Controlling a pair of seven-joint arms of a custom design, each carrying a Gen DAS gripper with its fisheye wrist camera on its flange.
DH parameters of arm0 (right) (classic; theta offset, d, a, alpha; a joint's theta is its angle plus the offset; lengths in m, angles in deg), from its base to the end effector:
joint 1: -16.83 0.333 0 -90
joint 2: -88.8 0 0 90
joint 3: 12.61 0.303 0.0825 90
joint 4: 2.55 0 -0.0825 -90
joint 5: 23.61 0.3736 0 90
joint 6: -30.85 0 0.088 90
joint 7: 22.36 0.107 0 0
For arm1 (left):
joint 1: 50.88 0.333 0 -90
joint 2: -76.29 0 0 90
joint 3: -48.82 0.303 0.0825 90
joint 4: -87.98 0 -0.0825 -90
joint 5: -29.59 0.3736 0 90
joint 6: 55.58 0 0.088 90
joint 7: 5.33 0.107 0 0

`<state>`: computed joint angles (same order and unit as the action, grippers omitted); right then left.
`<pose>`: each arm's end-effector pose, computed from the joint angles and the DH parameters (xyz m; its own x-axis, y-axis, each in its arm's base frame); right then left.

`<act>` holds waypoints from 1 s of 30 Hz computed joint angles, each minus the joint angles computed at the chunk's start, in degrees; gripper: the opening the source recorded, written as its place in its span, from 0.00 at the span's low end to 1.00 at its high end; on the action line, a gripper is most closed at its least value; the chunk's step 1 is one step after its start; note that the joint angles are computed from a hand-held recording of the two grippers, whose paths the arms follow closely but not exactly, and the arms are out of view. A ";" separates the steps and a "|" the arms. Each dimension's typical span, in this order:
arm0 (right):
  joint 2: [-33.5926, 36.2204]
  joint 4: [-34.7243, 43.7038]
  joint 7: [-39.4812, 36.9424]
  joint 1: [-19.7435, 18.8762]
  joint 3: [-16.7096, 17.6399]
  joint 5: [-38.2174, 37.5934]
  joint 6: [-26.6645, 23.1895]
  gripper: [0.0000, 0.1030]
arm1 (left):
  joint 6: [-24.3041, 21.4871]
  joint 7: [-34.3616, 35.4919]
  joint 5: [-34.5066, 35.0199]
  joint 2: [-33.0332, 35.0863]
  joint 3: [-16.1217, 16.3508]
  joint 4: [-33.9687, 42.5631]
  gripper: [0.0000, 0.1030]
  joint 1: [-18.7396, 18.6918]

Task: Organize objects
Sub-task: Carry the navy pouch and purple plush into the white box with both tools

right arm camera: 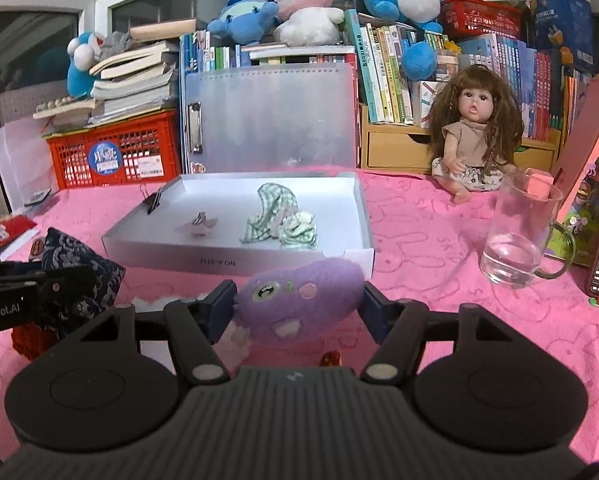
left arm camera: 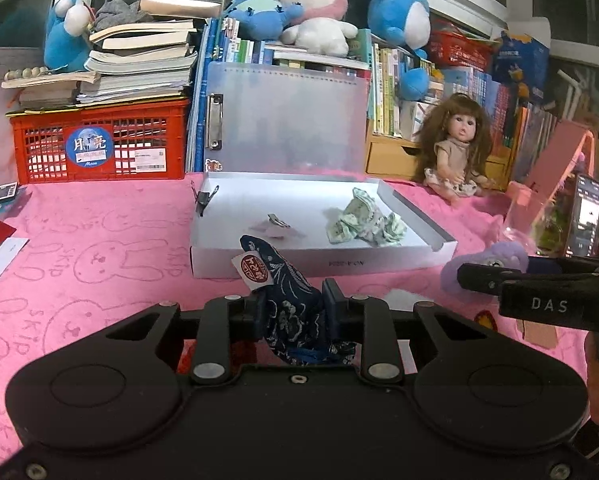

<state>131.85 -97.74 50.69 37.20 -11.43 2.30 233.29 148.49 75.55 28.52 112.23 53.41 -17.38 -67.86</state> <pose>0.6744 0.2053 0.2982 0.1629 -0.9855 -0.0477 -0.4642 -0.0339 -0.8851 0.6606 -0.1527 0.3203 -0.1429 -0.9840 0.1062 -0.4668 -0.0276 -0.8839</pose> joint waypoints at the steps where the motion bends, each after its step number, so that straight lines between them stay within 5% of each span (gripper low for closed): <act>1: 0.14 0.48 0.11 -0.01 -0.10 0.20 -0.31 0.66 | -0.21 0.02 -0.17 0.11 0.12 0.37 0.25 -0.06; 8: 0.64 3.45 3.34 -1.26 0.18 1.27 -4.15 0.66 | -1.91 -0.93 1.60 1.19 -0.76 3.67 0.25 1.58; 20: 2.73 9.77 8.10 1.29 -6.32 2.07 -10.33 0.66 | -9.02 -5.67 6.10 6.19 -1.04 14.92 0.25 2.90; 30: 7.50 18.48 14.28 1.02 -9.27 -2.26 -15.80 0.66 | -18.23 -11.58 13.49 12.84 -6.62 28.48 0.26 8.35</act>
